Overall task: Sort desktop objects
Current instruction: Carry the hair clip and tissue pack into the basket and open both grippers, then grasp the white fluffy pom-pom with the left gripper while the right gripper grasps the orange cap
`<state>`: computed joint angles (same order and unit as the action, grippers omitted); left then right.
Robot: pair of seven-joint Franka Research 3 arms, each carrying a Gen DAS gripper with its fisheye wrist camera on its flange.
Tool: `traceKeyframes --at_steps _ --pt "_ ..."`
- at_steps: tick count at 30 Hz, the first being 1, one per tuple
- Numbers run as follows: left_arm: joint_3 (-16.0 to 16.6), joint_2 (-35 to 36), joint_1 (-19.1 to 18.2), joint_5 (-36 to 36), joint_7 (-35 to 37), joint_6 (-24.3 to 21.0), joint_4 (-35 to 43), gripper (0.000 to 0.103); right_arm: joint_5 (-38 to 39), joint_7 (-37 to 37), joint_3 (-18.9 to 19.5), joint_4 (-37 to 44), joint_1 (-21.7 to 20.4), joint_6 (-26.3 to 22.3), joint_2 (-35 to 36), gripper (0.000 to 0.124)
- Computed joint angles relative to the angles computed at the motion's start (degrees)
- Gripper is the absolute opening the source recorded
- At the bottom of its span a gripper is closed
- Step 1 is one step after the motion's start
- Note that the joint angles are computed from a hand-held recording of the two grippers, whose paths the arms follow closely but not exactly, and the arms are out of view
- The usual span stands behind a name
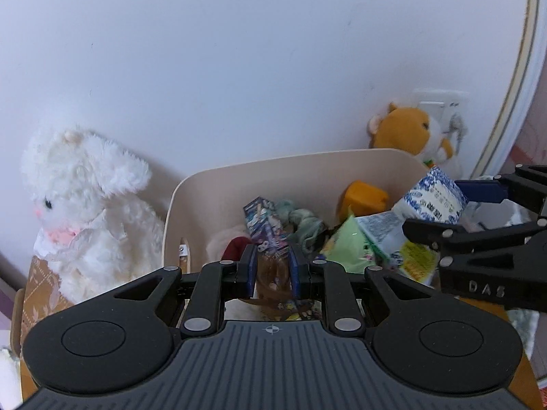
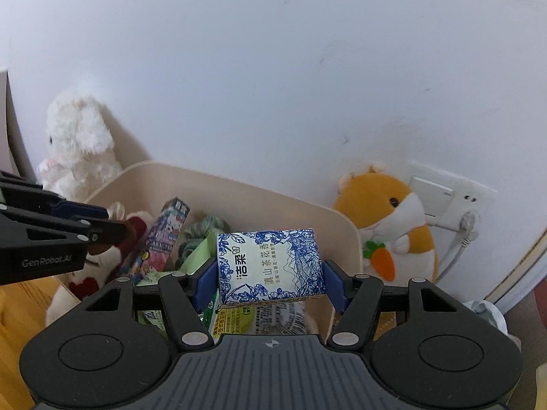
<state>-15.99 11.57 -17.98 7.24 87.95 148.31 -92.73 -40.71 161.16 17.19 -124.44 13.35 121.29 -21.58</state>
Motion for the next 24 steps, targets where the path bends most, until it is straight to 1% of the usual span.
traceKeyframes --at_steps 2,4,5,6,7,8,9,10,11,12,14,15,19,24 --pt "0.26 0.41 -0.11 0.64 -0.75 -0.12 0.13 0.020 0.64 -0.96 -0.44 0.63 0.08 0.01 1.35 0.062" --pt "-0.16 0.53 0.56 -1.07 0.56 -0.26 0.05 0.020 0.98 -0.90 -0.62 0.99 0.31 -0.14 2.11 0.062" --pt "-0.21 0.61 0.71 -1.38 1.02 -0.33 0.13 0.025 1.07 -0.74 -0.77 0.89 0.48 0.21 2.20 0.063" --pt "-0.24 0.65 0.83 -1.68 1.42 -0.60 0.18 0.038 1.20 -0.73 -0.86 0.84 0.69 0.42 2.21 0.063" --pt "-0.13 0.57 0.84 -1.67 1.31 -0.77 0.15 0.048 1.51 -0.93 -0.95 0.79 0.92 0.54 2.19 0.069" --pt "0.08 0.18 0.82 -1.41 0.76 -0.18 -0.40 0.066 1.70 -1.26 -1.02 0.72 1.10 0.55 2.12 0.072" --pt "0.27 -0.44 0.85 -1.16 0.16 1.25 -1.46 0.078 1.82 -1.67 -0.96 0.77 1.27 0.32 2.12 0.074" --pt "0.29 -1.08 1.04 -1.32 -0.02 2.92 -2.59 0.080 1.76 -1.99 -0.79 0.93 1.40 -0.12 2.17 0.079" --pt "0.05 -1.66 1.50 -2.41 0.68 4.14 -3.54 0.082 1.55 -2.05 -0.56 0.89 1.55 -0.55 1.99 0.086" --pt "-0.23 -1.95 1.87 -3.58 1.59 4.11 -3.80 0.082 1.23 -1.95 -0.31 0.82 1.67 -0.79 1.81 0.089" --pt "-0.56 -2.49 2.39 -5.60 3.41 2.99 -3.90 0.082 0.45 -1.42 0.21 0.55 1.89 -1.13 1.34 0.100" --pt "-0.58 -2.94 2.53 -6.24 4.03 3.12 -4.41 0.082 -0.04 -1.01 0.63 0.44 2.00 -1.57 1.10 0.102" --pt "-0.28 -5.48 2.88 -8.28 5.77 4.59 -7.38 0.083 -1.12 -0.53 1.68 0.13 2.69 -3.12 0.20 0.103" --pt "0.61 -9.94 3.73 -14.11 11.08 5.44 -11.76 0.083 -1.36 2.45 2.93 -1.39 3.48 -3.54 -2.09 0.103"
